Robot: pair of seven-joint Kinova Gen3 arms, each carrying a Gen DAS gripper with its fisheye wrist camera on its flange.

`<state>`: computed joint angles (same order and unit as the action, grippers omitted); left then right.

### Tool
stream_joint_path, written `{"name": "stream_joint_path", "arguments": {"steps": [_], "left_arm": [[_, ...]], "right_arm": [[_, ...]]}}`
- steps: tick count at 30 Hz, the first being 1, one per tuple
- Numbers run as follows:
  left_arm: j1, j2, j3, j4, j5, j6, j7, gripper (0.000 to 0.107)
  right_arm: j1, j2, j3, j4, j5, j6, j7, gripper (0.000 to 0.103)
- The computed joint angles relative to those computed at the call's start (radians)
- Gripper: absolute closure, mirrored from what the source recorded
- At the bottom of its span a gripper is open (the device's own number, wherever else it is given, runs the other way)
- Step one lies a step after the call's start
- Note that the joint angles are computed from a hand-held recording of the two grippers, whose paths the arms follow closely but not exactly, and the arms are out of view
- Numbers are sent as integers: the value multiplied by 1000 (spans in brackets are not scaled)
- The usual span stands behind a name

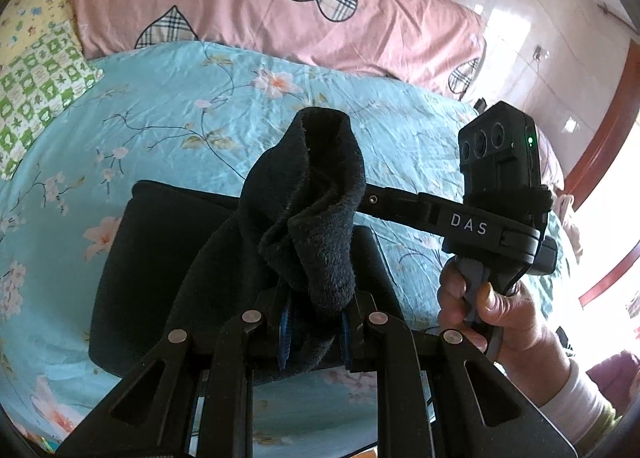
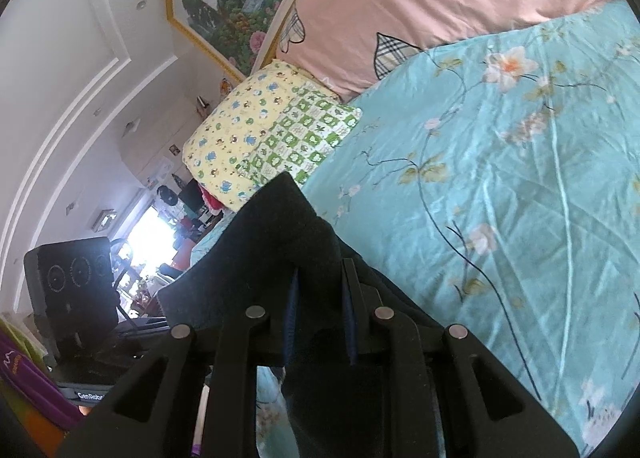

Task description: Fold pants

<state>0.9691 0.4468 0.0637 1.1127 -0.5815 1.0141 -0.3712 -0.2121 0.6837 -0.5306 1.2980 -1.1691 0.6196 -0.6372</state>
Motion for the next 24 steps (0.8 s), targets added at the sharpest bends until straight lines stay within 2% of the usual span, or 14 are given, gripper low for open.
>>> {"name": "stream_joint_path", "arguments": {"steps": [7, 15, 17, 19, 20, 21, 23, 24], "left_arm": [[19, 51, -3, -58, 4, 36, -55, 89], [13, 76, -10, -66, 47, 23, -92, 83], [9, 71, -9, -52, 56, 4, -99, 78], [2, 59, -3, -30, 68, -29, -111, 65], [-5, 48, 2, -9, 77, -61, -115, 49], [-11, 37, 5, 10, 85, -90, -116, 43], [-8, 24, 5, 34, 82, -126, -117, 43], [-2, 23, 4, 35, 75, -126, -121, 41]], "right_arm": [[17, -36, 9, 66, -22, -28, 18, 82], [2, -76, 52, 103, 29, -68, -73, 82], [-1, -99, 63, 124, 45, -98, -108, 82], [12, -119, 55, 153, 46, -127, -125, 82], [18, -128, 48, 168, 44, -146, -126, 82], [17, -144, 50, 183, 53, -166, -144, 81], [-15, -188, 87, 217, 94, -216, -219, 73], [-20, -207, 90, 238, 111, -245, -248, 63]]}}
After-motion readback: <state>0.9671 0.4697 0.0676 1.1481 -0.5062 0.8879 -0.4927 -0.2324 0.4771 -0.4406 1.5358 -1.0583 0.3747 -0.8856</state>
